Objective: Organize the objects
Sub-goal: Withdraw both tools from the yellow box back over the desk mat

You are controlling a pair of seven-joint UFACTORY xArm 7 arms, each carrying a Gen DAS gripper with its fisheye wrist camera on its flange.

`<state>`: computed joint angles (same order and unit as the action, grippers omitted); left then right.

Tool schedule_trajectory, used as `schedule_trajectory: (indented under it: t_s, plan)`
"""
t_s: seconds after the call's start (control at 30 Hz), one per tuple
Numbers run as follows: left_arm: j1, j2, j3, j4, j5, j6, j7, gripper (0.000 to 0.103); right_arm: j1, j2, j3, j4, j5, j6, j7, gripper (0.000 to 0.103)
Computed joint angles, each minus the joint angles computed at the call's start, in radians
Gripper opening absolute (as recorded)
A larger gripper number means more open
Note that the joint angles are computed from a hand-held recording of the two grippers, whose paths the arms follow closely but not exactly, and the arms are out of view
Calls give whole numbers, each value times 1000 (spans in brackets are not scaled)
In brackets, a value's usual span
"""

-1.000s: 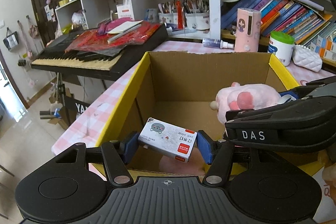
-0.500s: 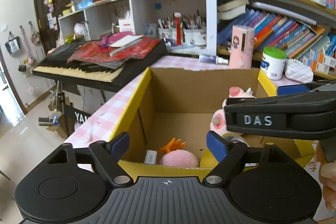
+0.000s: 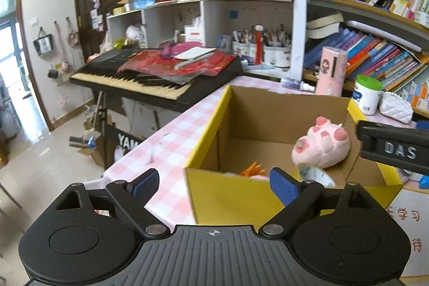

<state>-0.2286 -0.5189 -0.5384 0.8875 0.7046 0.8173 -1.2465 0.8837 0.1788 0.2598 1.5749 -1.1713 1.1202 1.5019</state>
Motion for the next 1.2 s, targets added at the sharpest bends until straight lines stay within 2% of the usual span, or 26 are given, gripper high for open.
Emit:
schedule_trajectory:
  t_s: [0.13,0.3,0.73,1.2]
  plan:
    - [-19,-65,6,-43,-38,39,-4,95,40,12,16,13,-9,90,12,93]
    - [-49,-149,14,-102,-118,82,32,95,92,34,29,36,31,174,10,96]
    - [-109,-334,2,-208,-295,160,137,95,201,64,45,70,138,271,7,99]
    - [-167,-433,-27,-254,-401,207,236,95,265,54,68,48,194,360,102,101]
